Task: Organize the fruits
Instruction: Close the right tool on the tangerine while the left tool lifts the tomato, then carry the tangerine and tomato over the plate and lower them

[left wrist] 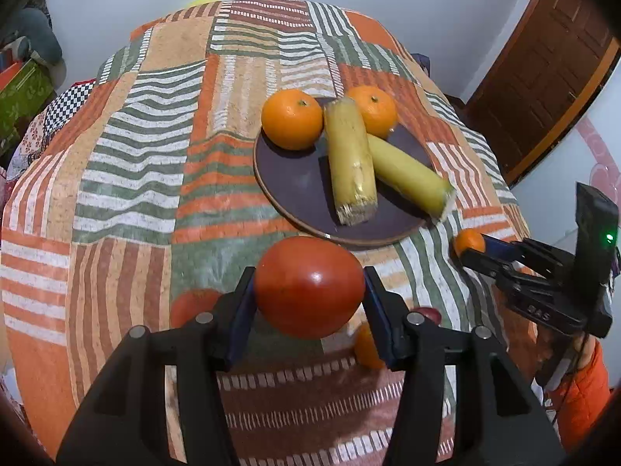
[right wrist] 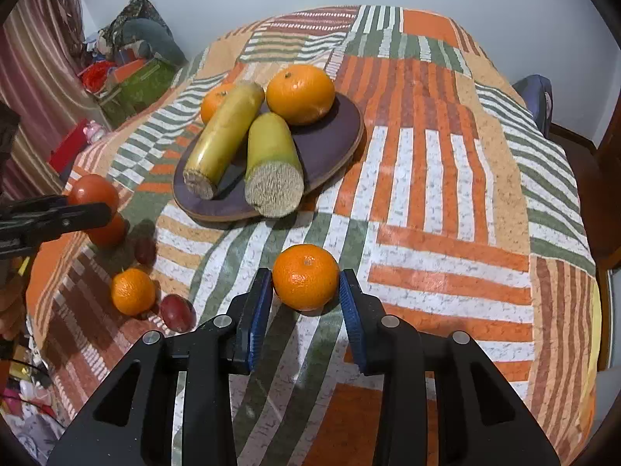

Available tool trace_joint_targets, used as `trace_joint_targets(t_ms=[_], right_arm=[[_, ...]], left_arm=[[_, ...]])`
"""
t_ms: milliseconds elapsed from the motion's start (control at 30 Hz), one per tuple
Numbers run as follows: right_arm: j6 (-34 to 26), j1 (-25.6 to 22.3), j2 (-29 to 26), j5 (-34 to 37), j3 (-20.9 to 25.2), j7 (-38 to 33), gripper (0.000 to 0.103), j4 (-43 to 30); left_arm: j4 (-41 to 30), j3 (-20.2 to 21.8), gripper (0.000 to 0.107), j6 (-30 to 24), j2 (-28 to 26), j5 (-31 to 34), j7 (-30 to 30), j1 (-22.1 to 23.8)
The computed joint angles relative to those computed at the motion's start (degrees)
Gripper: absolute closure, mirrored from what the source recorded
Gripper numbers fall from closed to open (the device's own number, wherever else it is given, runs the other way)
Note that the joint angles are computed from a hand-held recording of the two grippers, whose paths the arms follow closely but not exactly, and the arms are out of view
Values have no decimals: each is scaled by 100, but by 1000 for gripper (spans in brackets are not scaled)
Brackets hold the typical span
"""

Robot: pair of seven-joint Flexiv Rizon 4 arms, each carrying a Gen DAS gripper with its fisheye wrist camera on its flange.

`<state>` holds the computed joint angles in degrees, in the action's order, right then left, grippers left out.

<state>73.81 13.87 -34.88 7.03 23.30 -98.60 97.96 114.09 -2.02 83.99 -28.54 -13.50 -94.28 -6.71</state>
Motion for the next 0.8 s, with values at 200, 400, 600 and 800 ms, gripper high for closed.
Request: trace_joint_targets(t_ms=[200,400,600,800], right_arm=[[119,-19,-11,33,15,-78,71,-184],[254,95,-145,-134,-124,72,71,-467],[260,178,-325,-393,-215,161,71,-711],[179,287,-595,-612,-273,183,71,-1078]], left_arm=[[-376,214,54,-62,-180,129,-74,-87],[-836,317,54,-205,-451,212,-124,-122],[-1245,344,54,-373,-709,293,-81,-108],[-1570,340,54,-520,-941,321,-41,-74]])
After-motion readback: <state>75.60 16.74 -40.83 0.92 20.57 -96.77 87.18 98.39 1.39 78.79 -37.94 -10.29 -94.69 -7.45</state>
